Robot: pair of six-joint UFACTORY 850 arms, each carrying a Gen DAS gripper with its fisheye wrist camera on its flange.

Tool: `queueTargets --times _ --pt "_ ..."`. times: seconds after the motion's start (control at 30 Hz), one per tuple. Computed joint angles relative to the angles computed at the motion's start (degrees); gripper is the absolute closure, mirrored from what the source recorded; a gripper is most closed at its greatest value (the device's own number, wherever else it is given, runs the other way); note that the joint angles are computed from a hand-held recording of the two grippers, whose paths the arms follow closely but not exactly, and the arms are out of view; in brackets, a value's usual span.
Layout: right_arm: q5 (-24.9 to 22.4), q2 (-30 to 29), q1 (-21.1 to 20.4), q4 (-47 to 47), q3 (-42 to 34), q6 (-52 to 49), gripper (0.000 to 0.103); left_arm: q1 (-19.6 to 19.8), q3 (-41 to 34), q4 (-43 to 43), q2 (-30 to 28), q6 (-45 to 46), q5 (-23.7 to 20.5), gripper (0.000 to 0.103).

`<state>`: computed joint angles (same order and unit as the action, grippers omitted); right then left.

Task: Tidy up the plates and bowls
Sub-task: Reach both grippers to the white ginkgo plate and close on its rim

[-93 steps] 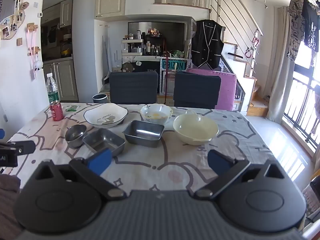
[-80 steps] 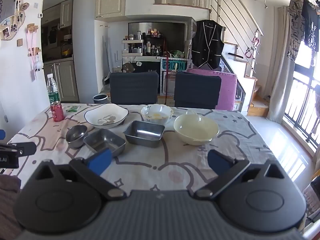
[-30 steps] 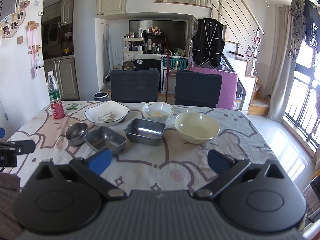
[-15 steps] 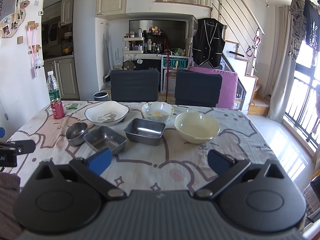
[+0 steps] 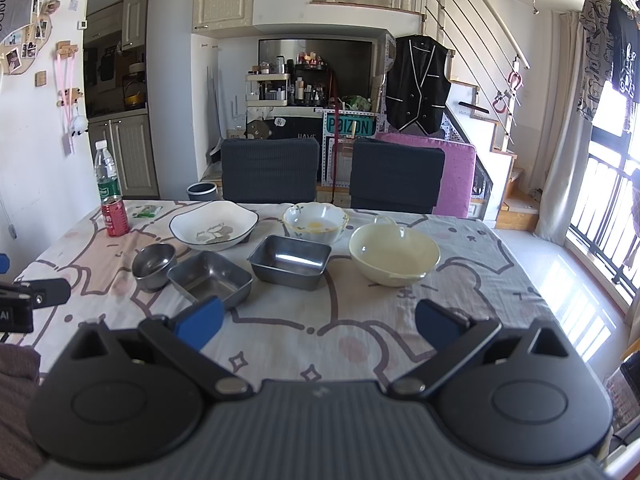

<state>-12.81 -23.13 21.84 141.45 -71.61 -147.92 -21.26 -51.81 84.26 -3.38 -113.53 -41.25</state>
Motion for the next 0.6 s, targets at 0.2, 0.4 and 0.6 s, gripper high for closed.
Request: queueTargets --times 0.2,0.4,0.6 --pt "0.13 -0.06 -0.01 -0.1 -0.13 0.14 0.0 -0.1 -0.34 -0.46 -0.34 0.03 -0.74 0.0" --pt "1.08 -0.02 0.47 3.11 -0.17 -3.01 0.0 0.26 -0.7 -0.82 -0.32 -0.85 -2.99 0.0" --pt "2.0 -1.94 0.98 0.09 -2.6 -0.28 0.0 1.19 -2.2 -0.2 -1.33 -1.76 -5.71 0.0"
